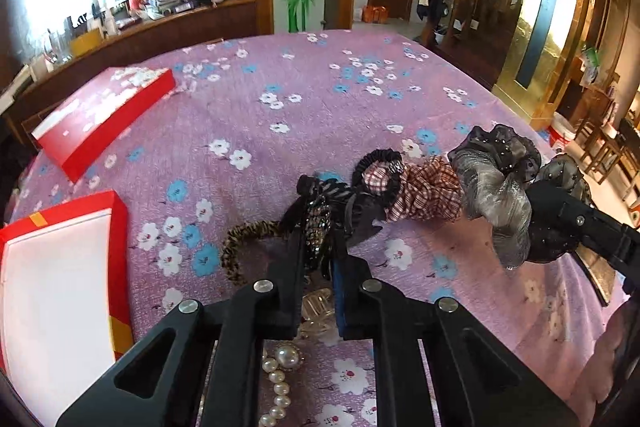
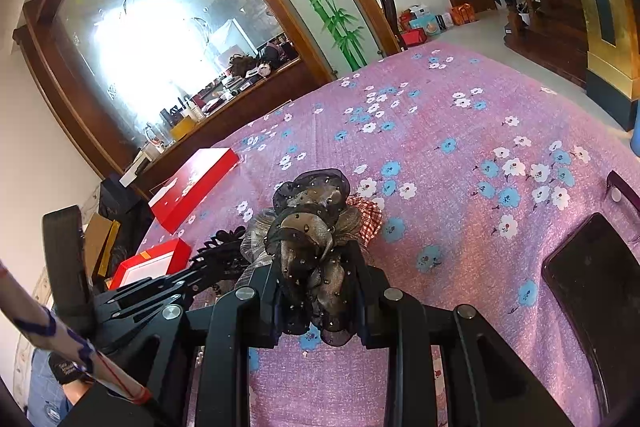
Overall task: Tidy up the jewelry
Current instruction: 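Grasp the black claw clip with the left gripper while the right gripper holds the sheer bow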
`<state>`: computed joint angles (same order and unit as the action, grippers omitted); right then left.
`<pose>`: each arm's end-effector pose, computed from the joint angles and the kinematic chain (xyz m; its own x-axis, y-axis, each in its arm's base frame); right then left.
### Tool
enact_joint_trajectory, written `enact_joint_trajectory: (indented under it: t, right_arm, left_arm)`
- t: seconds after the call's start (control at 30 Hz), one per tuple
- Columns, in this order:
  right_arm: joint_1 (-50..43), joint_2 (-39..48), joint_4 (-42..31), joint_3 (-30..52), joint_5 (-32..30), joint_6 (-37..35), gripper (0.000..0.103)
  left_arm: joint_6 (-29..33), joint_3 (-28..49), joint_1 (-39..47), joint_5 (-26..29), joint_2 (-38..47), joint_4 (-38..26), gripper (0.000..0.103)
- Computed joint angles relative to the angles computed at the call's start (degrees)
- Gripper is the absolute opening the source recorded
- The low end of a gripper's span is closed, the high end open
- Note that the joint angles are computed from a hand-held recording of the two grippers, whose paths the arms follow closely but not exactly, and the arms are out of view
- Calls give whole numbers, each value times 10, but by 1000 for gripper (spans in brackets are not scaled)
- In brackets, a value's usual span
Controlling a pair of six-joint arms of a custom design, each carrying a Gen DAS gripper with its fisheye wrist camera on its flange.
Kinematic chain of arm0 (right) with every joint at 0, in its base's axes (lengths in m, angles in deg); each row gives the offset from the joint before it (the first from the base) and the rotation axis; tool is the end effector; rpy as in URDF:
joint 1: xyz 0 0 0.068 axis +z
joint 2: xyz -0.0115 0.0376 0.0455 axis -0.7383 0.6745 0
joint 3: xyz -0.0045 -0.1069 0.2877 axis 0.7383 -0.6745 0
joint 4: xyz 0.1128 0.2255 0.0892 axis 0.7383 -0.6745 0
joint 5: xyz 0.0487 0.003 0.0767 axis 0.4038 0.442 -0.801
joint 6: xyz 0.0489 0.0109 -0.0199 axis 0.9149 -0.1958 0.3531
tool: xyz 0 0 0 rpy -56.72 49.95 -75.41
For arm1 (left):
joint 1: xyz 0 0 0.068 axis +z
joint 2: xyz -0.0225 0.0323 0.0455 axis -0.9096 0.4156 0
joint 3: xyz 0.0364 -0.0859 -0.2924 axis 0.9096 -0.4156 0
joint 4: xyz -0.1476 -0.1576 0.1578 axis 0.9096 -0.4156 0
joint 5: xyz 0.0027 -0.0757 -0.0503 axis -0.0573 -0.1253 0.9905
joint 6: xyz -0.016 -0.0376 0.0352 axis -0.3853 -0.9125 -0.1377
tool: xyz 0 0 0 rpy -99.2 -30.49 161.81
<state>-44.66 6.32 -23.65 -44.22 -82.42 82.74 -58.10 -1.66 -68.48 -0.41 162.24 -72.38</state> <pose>0.2756 0.0310 0.2139 -0.7025 0.2142 -0.6787 -0.2339 0.8312 0.5044 0.3036 -0.0170 0.2344 -0.7452 0.0545 -0.6647 0.0784 0.9969 -0.0062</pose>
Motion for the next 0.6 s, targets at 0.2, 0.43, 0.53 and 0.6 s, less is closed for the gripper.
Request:
enact_joint_trajectory:
  t: [0.2, 0.43, 0.53, 0.6]
  right_arm:
    - [0, 3, -5, 4, 3, -2, 29]
    - [1, 2, -9, 5, 4, -2, 29]
    - [2, 2, -11, 7, 3, -3, 30]
    - [0, 0, -8, 5, 5, -2, 31]
  left_arm:
    - [16, -2, 2, -31, 14, 15, 47]
    - [34, 3, 3, -39, 16, 15, 56]
    - [24, 22, 5, -21, 31, -8, 60]
    - [25, 25, -3, -26, 32, -18, 60]
